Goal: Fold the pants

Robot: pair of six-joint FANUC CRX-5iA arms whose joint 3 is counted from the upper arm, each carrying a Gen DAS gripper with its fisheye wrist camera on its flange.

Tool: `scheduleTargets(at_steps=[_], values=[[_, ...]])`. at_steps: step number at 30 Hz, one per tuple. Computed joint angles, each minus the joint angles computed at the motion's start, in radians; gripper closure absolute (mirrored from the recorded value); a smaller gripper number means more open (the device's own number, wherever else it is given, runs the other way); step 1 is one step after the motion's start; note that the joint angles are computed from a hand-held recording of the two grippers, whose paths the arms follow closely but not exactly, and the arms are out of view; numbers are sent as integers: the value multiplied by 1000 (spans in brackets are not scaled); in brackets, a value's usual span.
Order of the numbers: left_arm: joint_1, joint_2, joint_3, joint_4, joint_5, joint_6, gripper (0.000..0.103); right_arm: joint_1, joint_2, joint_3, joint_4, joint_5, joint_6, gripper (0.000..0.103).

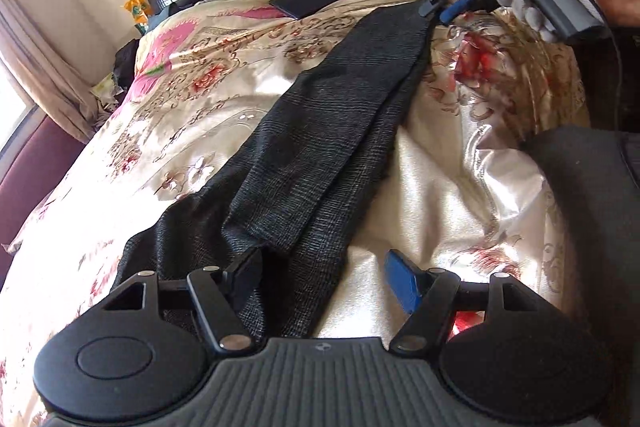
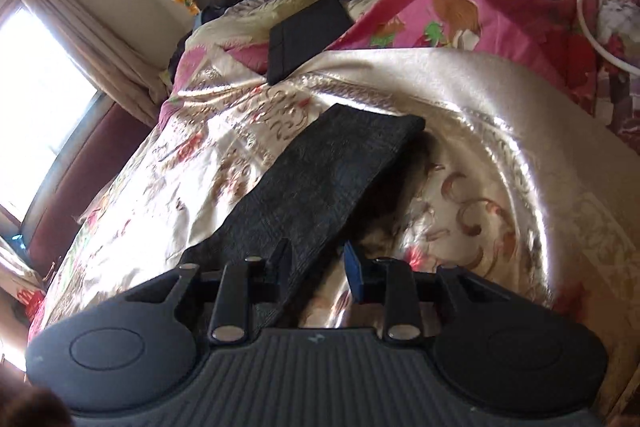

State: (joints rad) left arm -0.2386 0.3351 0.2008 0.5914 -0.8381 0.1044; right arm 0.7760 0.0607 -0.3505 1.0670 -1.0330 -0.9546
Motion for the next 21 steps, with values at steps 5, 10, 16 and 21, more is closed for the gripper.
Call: scheduleTargets(at_steps=[5, 10, 16, 21], values=[[-24, -25, -7, -30, -3, -12, 21, -30, -11, -58, 73, -39, -165, 71], [-41, -34, 0, -65, -14, -6, 21, -70, -26, -69, 85, -46, -126, 97], [-46, -34, 9, -87, -40, 0, 21, -166, -101, -186, 460, 124, -344, 99], [-43, -36, 2, -72, -40, -7, 21, -178, -84, -192, 301, 165, -353, 99]])
